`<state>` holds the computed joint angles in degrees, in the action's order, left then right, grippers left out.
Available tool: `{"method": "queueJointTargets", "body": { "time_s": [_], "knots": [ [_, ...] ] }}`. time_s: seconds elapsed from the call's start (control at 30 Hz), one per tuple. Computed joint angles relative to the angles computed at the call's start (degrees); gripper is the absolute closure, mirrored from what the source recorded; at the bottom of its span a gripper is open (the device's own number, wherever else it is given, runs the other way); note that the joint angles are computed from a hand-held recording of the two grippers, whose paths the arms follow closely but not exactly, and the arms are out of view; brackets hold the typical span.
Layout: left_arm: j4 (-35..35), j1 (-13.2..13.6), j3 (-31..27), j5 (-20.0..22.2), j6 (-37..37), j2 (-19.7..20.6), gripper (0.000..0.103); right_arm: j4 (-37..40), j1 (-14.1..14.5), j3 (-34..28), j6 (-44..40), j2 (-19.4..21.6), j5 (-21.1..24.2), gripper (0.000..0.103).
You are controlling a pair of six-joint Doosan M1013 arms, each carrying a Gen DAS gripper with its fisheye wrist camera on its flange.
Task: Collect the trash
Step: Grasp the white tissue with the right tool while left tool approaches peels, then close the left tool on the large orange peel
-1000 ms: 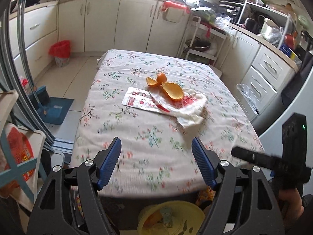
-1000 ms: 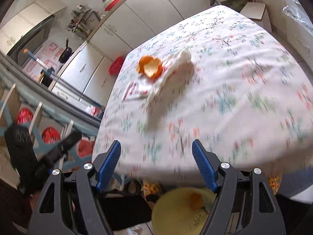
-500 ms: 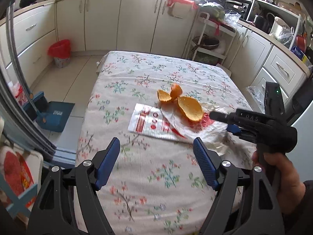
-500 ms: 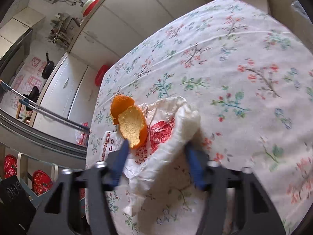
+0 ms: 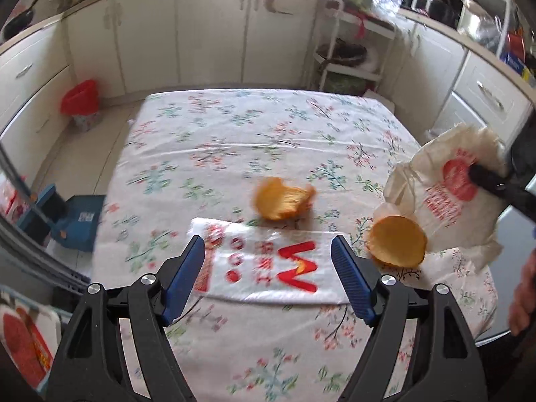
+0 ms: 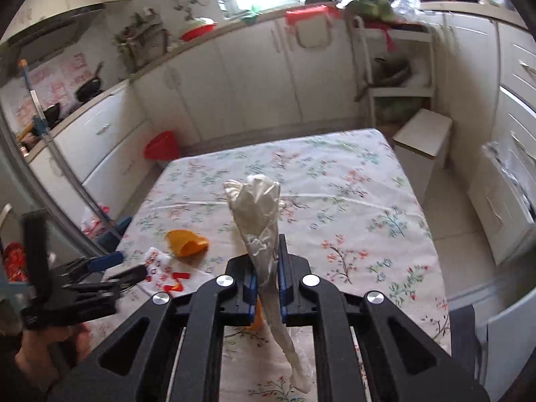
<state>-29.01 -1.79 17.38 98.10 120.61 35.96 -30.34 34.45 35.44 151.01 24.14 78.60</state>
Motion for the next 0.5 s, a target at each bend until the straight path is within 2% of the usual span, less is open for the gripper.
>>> {"method": "queueJointTargets", "body": {
  "time_s": [0.03, 0.17, 0.37, 0.43, 0.5],
  "knots": [
    [0.39, -0.39, 0.59, -0.54, 0.58, -0.21, 0.029, 1.64, -0.37, 1.99, 0.43, -1.20, -3.37, 0.092],
    [2.32, -1.85, 1.17, -2.53, 1.40, -0.05, 0.029, 0.85, -0.75, 4.57, 3.01, -2.81, -4.92, 0.092],
    [3.85, -3.18, 0.07, -3.54, 3.63, 1.20, 0.029, 2.31, -2.35, 10.11, 9.80, -6.23, -10.49, 0.092],
    [3.74, -3.36, -3.36, -1.76, 1.94, 3.18, 0.029, 3.46, -2.86, 11.90, 11.67, -7.36, -12.47, 0.092],
    [2.70, -3.36, -9.19, 1.48, -0.81, 6.32, 0.029, 4.41, -3.37, 13.18, 12.66, -8.13, -13.94, 0.092]
  ]
}}
